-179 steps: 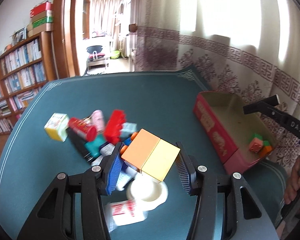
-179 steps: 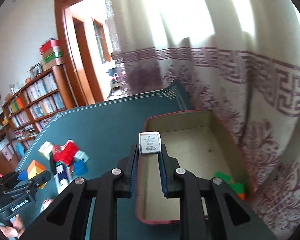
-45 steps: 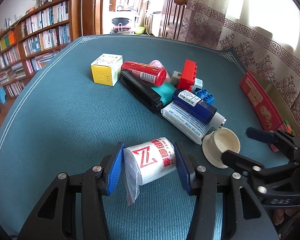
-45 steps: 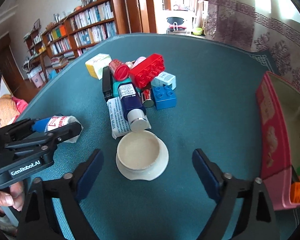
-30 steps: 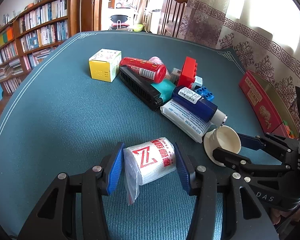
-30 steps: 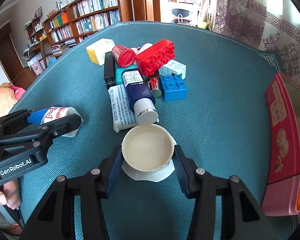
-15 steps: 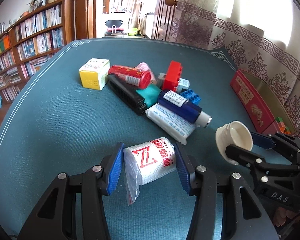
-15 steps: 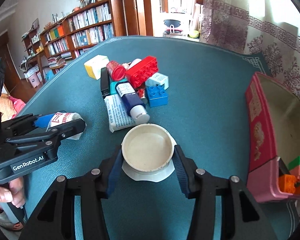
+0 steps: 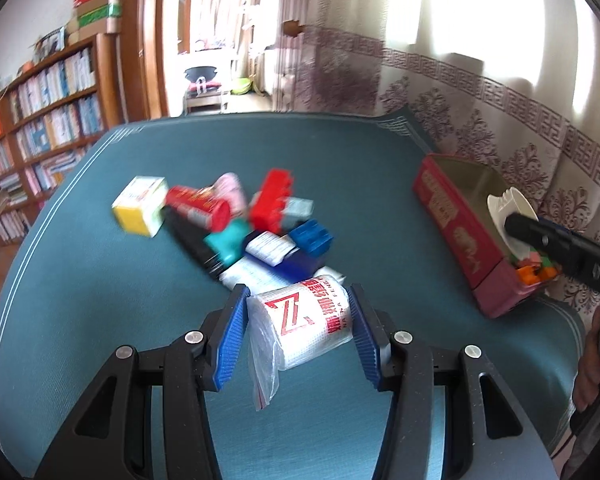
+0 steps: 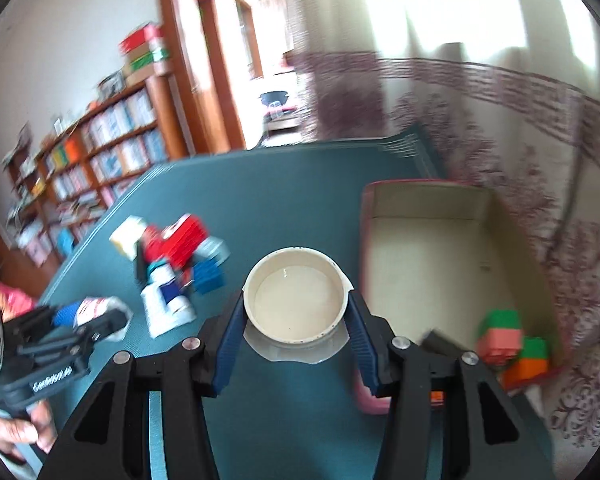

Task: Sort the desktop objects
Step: 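Carry the roll and cup to the pink tin and release both inside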

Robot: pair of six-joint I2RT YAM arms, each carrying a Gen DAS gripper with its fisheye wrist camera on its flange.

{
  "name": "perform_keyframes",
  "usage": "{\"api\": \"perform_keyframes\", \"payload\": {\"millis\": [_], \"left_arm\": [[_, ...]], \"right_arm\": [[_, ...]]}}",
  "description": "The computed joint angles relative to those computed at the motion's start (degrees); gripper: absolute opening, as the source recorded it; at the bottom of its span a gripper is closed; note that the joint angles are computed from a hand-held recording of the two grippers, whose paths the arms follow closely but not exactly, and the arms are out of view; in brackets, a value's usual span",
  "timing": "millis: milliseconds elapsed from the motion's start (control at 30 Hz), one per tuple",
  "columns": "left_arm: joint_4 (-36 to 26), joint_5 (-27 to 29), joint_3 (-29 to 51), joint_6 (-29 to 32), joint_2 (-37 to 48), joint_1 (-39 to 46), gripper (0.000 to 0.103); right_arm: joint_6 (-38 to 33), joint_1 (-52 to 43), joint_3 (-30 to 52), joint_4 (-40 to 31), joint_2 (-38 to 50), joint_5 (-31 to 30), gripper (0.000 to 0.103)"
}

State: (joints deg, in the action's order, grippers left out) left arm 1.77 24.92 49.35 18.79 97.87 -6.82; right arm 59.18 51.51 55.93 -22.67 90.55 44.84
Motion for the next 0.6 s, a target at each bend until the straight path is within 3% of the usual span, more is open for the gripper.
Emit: {"api": "perform_keyframes", "payload": {"millis": [267,467,600], "left_arm": [[0.23,-0.36,-0.94,-2.37,-5.95,-8.02,0.053],[1.49,-1.41,-0.65,-4.72,-8.18,-14.96,0.053],[1.73,-2.37,1.22,-6.5,-7.79,-19.14,0.053]], "right_arm": [[7.95,-0.17,-4.81,-9.16,-12.43,7.77,0.054],[14.78,0.52,-3.05,-19.36,-13.93,13.86,0.054],[15.8,-0.03,-4.18,-20.0,-15.69,14.12,0.054]]}}
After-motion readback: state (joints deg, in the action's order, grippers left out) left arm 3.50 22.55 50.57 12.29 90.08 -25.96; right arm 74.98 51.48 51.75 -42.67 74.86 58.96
